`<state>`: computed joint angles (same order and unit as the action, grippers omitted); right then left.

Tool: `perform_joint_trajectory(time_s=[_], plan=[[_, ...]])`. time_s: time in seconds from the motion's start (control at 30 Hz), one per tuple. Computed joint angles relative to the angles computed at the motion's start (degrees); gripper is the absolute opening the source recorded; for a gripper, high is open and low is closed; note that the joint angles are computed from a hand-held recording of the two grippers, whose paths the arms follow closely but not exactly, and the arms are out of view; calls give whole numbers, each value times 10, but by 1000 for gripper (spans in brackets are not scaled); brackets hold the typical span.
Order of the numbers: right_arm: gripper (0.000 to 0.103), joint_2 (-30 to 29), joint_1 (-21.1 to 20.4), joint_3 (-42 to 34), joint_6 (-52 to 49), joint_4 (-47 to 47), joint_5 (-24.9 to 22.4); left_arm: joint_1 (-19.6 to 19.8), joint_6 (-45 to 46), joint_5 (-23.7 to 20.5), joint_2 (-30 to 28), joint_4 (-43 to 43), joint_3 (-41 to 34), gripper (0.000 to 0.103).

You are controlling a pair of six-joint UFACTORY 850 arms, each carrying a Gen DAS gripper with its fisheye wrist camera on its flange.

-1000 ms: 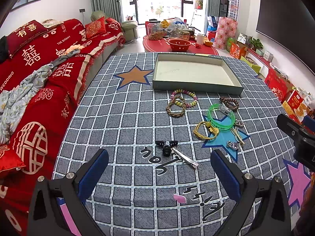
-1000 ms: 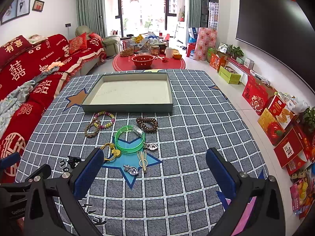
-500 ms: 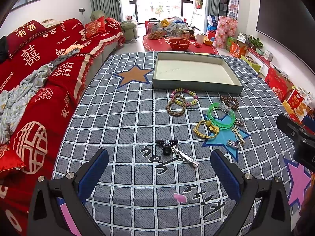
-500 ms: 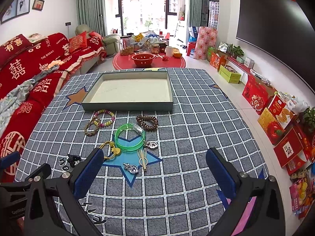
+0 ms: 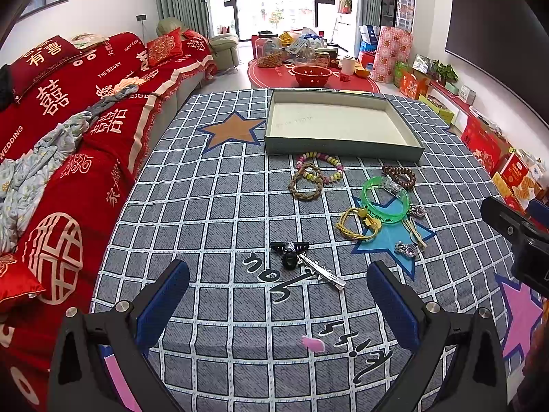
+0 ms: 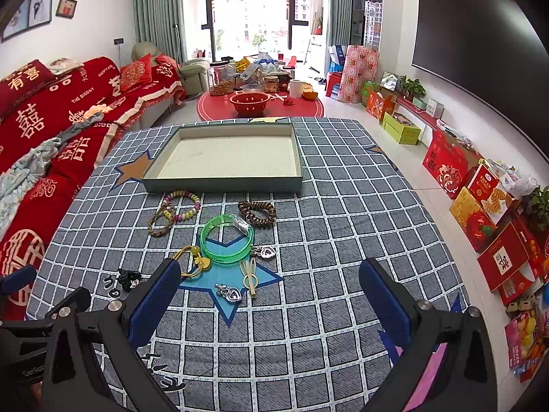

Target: Organize jewelry

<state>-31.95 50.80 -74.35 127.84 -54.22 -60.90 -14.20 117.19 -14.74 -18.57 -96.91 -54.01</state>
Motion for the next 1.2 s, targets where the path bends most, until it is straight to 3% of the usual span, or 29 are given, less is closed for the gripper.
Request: perform_joint_trajectory(time_s=[0.43,0.77,0.97,1.2], plan=[[103,-3,5,2,5,7,4,1,22,4,-1,-17,10,103],[103,6,-1,15,11,18,26,-4,-53,14,-7,60,0,103],[103,10,-10,20,8,23,44,-5,-149,16,-18,161,-12,103],[103,18,-22,33,5,35,100,-4,-352,-7,-42,358,-41,103]])
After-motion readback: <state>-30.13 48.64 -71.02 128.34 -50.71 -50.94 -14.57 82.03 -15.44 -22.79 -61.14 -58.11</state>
